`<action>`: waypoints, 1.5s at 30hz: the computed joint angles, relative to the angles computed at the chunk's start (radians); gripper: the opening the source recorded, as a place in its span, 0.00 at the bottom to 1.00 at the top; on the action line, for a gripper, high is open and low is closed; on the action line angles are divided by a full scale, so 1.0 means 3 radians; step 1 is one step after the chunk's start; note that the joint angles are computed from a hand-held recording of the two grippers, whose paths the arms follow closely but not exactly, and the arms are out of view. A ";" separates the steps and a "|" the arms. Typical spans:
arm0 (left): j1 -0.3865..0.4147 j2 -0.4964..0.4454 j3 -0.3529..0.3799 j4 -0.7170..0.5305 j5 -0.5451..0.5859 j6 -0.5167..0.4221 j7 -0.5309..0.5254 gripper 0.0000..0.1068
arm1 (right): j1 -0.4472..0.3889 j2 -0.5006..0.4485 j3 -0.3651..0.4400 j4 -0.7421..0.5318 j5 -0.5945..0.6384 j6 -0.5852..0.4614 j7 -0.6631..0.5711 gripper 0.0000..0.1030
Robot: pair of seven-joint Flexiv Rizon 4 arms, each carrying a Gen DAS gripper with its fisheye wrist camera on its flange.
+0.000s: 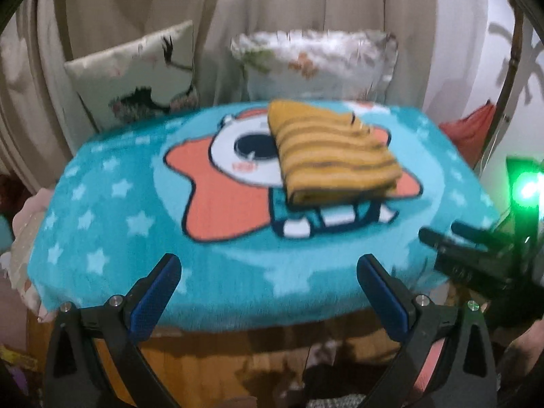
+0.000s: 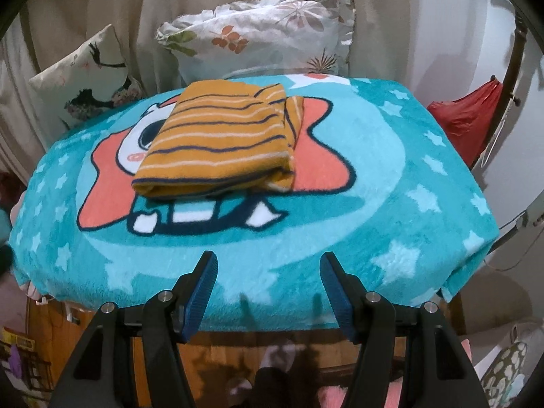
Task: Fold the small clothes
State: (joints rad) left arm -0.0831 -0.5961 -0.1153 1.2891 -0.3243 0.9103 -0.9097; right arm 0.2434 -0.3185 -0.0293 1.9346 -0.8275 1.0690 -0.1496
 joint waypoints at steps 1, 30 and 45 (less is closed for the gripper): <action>-0.0019 -0.0002 0.0032 0.0008 0.0042 -0.0005 -0.0025 0.96 | -0.0002 -0.0016 0.0014 -0.0014 0.0028 0.0003 -0.0029 0.65; -0.0108 -0.0138 0.0138 -0.0214 0.0338 -0.0697 -0.0351 0.96 | 0.0028 0.0005 0.0078 0.0104 0.0232 -0.0156 -0.0055 0.68; -0.0045 -0.0323 0.0202 -0.0504 0.0379 -0.1081 -0.0605 0.96 | 0.0133 -0.0236 0.0083 -0.0229 0.0454 -0.0234 -0.0408 0.69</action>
